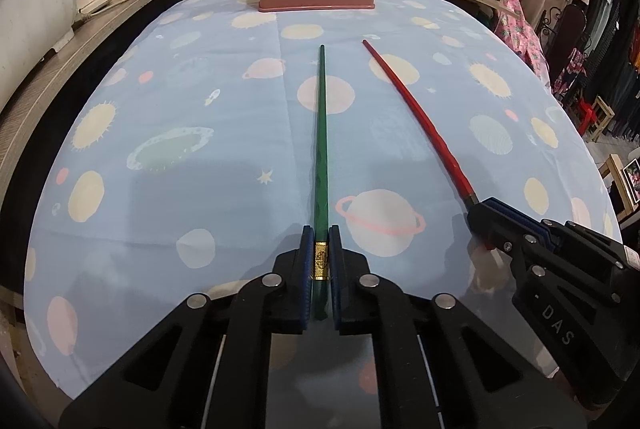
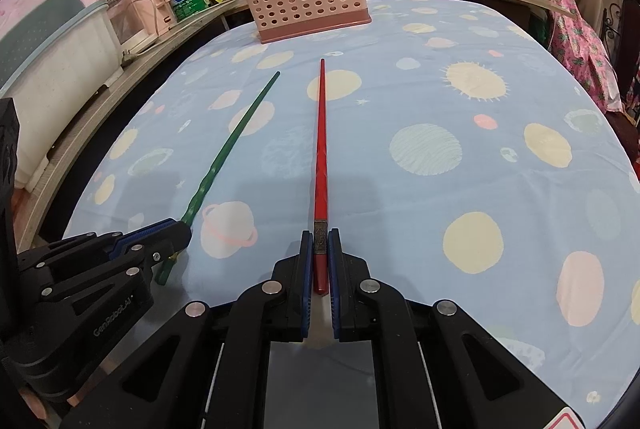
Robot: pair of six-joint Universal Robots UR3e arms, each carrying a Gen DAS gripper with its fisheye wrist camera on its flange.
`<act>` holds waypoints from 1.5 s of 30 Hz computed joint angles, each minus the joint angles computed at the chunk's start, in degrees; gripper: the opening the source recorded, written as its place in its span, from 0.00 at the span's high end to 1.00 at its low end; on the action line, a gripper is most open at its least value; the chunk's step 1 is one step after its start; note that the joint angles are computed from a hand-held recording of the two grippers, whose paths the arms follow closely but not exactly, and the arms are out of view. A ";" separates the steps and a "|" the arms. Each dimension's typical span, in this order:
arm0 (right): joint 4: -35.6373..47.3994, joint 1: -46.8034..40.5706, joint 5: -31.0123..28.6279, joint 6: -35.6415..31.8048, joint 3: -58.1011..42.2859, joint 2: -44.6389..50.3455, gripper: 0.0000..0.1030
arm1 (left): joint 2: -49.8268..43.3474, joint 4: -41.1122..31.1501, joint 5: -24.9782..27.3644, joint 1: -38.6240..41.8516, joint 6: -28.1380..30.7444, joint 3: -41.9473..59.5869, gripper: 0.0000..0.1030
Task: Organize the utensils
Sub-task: 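Close the left gripper on the green chopstick while the right gripper grasps the red one, then lift both held chopsticks upright and carry them over the pink basket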
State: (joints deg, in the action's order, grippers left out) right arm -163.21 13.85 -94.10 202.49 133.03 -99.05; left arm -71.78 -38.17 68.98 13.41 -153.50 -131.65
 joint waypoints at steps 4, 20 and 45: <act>0.33 0.18 0.09 0.03 -1.21 0.65 0.93 | -2.40 0.21 0.60 -0.70 -1.34 2.12 0.93; 4.40 -4.95 3.54 -3.91 -13.68 1.35 0.93 | -10.42 -1.97 -3.19 0.78 -8.30 20.67 0.93; 9.72 -12.51 9.73 -6.52 -50.08 16.01 0.93 | -35.51 -12.47 -2.11 -6.93 -19.13 69.40 0.93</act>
